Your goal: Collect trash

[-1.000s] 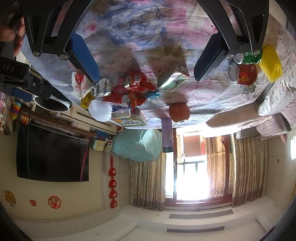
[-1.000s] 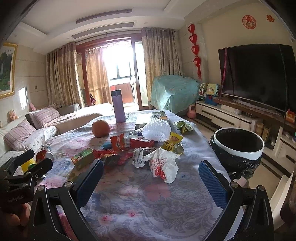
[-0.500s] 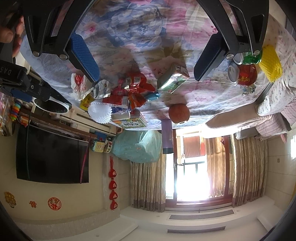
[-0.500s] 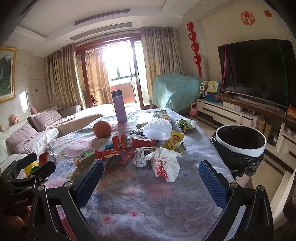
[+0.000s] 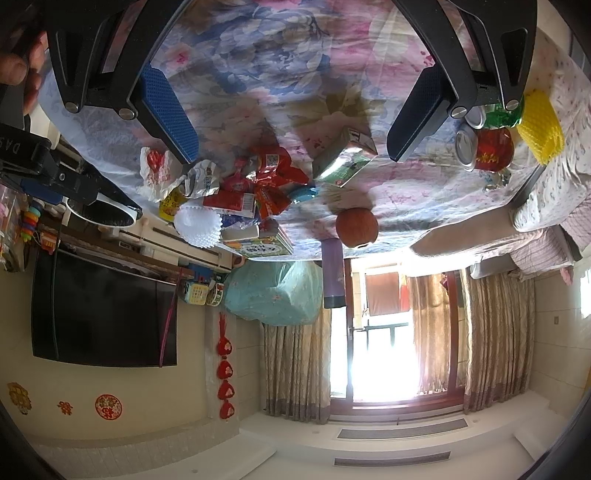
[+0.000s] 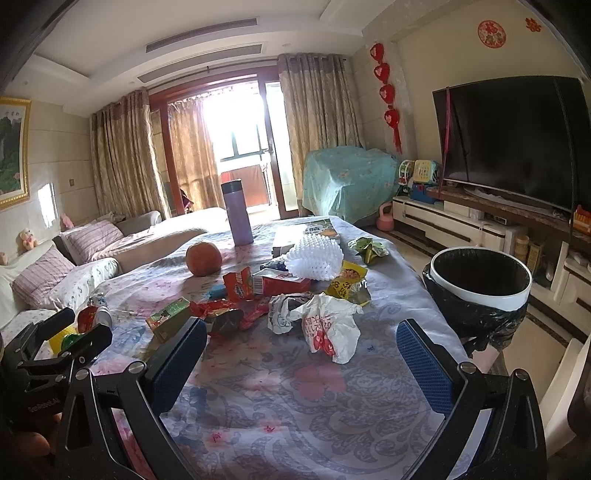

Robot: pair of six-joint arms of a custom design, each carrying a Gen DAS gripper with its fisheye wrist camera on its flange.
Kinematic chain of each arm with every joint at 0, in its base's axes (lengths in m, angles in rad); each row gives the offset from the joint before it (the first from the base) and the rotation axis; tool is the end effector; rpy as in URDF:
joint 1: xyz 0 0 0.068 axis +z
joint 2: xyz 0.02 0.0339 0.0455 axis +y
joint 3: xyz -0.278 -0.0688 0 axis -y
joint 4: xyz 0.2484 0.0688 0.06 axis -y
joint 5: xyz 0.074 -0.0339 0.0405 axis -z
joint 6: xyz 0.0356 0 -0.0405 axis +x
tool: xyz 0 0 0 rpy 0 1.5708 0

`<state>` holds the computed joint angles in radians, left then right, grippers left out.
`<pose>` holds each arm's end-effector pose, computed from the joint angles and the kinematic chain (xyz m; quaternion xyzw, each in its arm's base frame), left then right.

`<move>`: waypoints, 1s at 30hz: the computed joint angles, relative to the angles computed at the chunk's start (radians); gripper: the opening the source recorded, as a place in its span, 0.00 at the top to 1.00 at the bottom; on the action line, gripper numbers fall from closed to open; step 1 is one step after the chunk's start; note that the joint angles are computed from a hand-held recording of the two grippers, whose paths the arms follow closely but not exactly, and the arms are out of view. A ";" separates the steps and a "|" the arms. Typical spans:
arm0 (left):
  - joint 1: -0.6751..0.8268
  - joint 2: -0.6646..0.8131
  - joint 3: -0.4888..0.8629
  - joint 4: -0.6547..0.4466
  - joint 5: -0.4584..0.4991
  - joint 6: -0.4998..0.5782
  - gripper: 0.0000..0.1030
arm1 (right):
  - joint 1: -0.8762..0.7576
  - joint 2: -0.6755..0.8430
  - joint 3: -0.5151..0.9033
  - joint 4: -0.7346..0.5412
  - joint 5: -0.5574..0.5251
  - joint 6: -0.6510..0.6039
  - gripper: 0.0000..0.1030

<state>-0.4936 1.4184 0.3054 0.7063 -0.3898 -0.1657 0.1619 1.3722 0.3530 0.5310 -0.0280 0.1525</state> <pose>0.2174 -0.1016 0.1497 0.0287 0.8259 -0.0215 0.5627 0.2399 0.0402 0.1545 -0.0112 0.8569 0.0925 0.5070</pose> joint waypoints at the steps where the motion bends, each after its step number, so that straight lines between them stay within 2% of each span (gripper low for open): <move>1: 0.001 0.001 0.003 -0.004 0.002 -0.001 0.01 | -0.002 0.002 0.000 0.001 -0.003 0.001 0.00; 19: 0.039 0.069 0.069 -0.063 0.066 -0.011 0.01 | -0.027 0.075 0.033 -0.010 -0.045 0.001 0.00; 30: 0.078 0.225 0.256 -0.195 0.128 -0.019 0.01 | -0.101 0.205 0.116 -0.038 -0.125 -0.027 0.00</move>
